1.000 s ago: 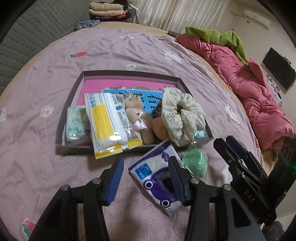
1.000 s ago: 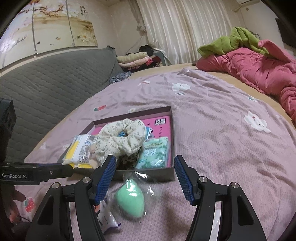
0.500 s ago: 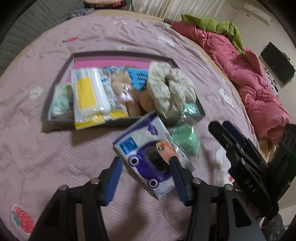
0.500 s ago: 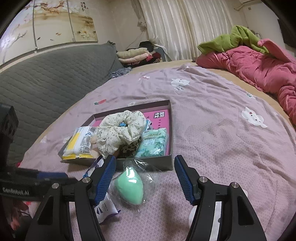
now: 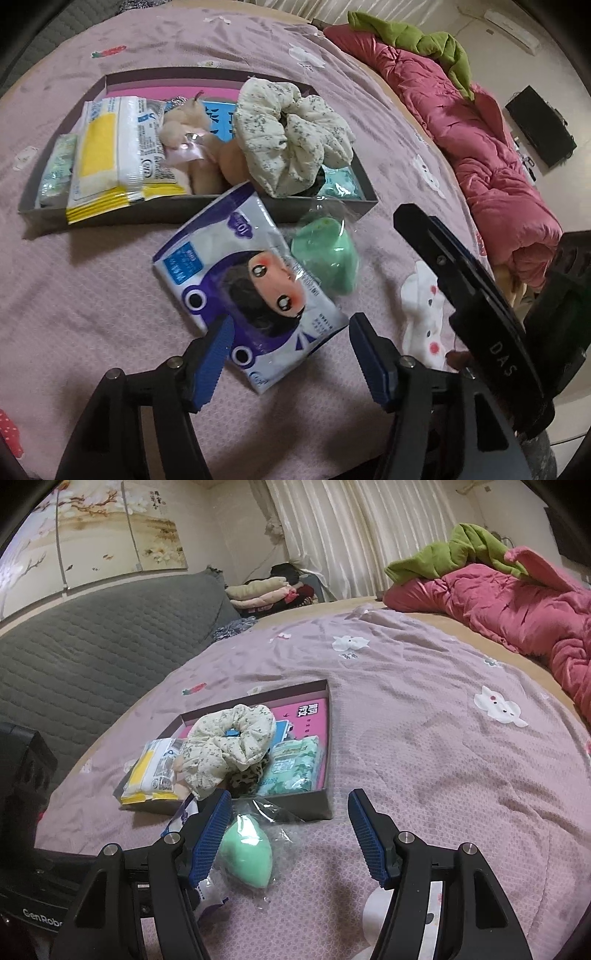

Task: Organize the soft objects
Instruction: 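Grasp the purple cartoon wipe pack with left tool while right tool grasps the mint sponge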

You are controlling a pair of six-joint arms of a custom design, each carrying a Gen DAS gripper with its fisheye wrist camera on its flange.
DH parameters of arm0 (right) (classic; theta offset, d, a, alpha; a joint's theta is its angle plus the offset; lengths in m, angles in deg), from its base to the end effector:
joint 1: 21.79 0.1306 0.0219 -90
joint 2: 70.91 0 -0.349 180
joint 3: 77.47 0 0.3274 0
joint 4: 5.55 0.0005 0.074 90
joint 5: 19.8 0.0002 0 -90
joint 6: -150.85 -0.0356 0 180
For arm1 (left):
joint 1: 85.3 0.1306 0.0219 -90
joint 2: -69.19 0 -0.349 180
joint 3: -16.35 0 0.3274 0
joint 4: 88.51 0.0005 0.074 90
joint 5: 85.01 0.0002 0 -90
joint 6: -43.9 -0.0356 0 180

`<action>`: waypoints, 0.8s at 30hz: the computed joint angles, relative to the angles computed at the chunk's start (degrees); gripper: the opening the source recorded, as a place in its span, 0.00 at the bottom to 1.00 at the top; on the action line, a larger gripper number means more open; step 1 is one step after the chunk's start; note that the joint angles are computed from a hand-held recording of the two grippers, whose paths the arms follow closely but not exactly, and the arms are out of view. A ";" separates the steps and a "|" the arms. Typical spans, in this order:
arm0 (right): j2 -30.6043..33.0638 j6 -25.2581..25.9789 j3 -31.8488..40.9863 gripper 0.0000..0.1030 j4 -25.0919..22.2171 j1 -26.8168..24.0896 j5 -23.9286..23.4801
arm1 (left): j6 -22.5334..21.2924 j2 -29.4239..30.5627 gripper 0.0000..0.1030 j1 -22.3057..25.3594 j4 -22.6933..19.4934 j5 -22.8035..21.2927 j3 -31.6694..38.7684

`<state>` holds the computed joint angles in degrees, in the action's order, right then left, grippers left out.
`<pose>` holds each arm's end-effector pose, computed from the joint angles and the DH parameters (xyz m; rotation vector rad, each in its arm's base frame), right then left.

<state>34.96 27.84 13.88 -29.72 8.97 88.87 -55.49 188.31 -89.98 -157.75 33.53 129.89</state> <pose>0.4514 0.2548 0.3167 0.2178 2.2054 0.2521 0.5417 -0.0619 0.3020 0.4338 2.7462 -0.6909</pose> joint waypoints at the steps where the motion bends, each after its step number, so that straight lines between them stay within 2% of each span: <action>1: 0.02 -0.03 -0.01 0.65 0.05 -0.06 -0.07 | 0.41 0.18 0.64 -0.19 0.11 -0.01 0.15; 7: 0.61 -0.10 0.37 0.65 -0.16 -0.36 -1.06 | 2.22 1.84 0.71 -1.67 1.27 -4.31 1.30; 9: 0.98 0.00 0.57 0.65 -0.17 -0.53 -2.47 | 2.50 2.08 0.76 -1.75 1.71 -5.70 1.20; 13: 2.45 0.17 1.88 0.65 -1.18 -0.80 -6.63 | 1.91 2.20 0.76 -1.63 2.72 -9.29 0.32; 16: 4.73 -0.51 4.06 0.65 -3.50 -1.19 -11.36 | 1.74 3.64 0.76 -0.82 1.30 -9.38 1.08; 18: 5.92 -0.22 5.37 0.65 -5.00 -1.18 -12.34 | 1.61 3.74 0.76 -0.39 1.57 -8.07 0.97; 24: 8.12 -0.08 6.96 0.69 -5.71 -1.31 -14.03 | 0.03 3.95 0.74 -0.57 2.08 -8.94 1.04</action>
<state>43.08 27.76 20.84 -35.43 7.65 74.84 -55.46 192.26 -90.55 -155.67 24.59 130.93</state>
